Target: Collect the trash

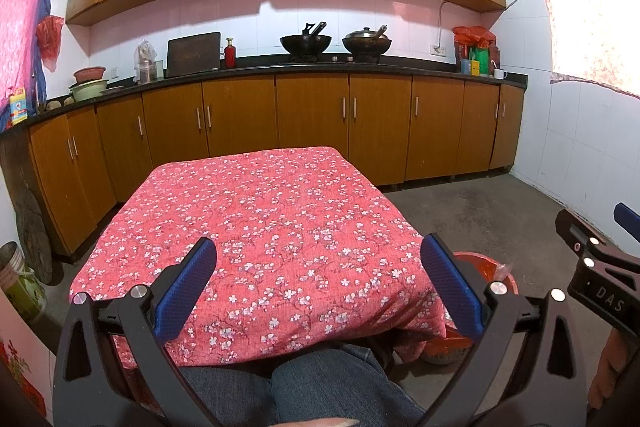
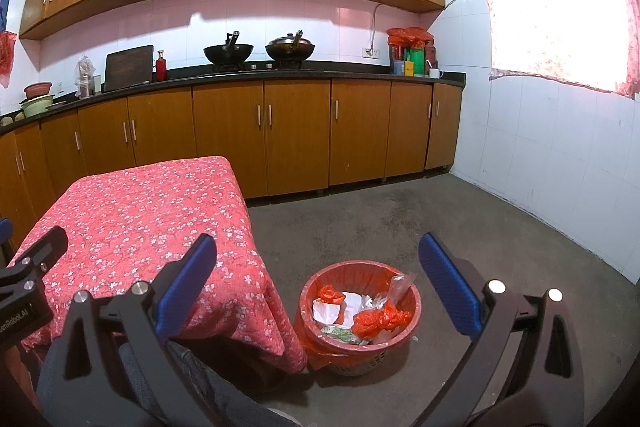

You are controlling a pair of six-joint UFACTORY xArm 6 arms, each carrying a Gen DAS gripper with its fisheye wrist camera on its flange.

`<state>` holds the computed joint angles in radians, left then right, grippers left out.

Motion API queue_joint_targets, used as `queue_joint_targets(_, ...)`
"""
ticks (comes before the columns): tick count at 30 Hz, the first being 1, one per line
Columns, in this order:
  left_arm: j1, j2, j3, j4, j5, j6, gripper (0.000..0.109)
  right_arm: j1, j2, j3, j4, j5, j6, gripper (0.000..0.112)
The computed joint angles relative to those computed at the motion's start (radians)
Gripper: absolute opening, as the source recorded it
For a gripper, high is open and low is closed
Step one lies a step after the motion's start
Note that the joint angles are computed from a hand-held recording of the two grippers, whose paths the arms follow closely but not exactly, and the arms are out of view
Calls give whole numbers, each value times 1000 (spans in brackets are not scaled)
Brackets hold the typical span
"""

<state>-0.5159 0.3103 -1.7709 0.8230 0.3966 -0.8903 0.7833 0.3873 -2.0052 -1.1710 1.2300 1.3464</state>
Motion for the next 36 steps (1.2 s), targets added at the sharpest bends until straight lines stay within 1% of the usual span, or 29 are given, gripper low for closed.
queue_joint_targets(12, -5, 5, -12, -6, 10, 6, 101, -1, -1, 1, 3, -3, 0, 99)
queue_joint_targets(26, 10, -3, 16, -36, -20, 35, 101, 4, 5, -3, 5, 2, 12, 99)
queue_joint_targets(36, 11, -9, 27, -29, -24, 27, 101, 4, 4, -2, 6, 1, 12, 99)
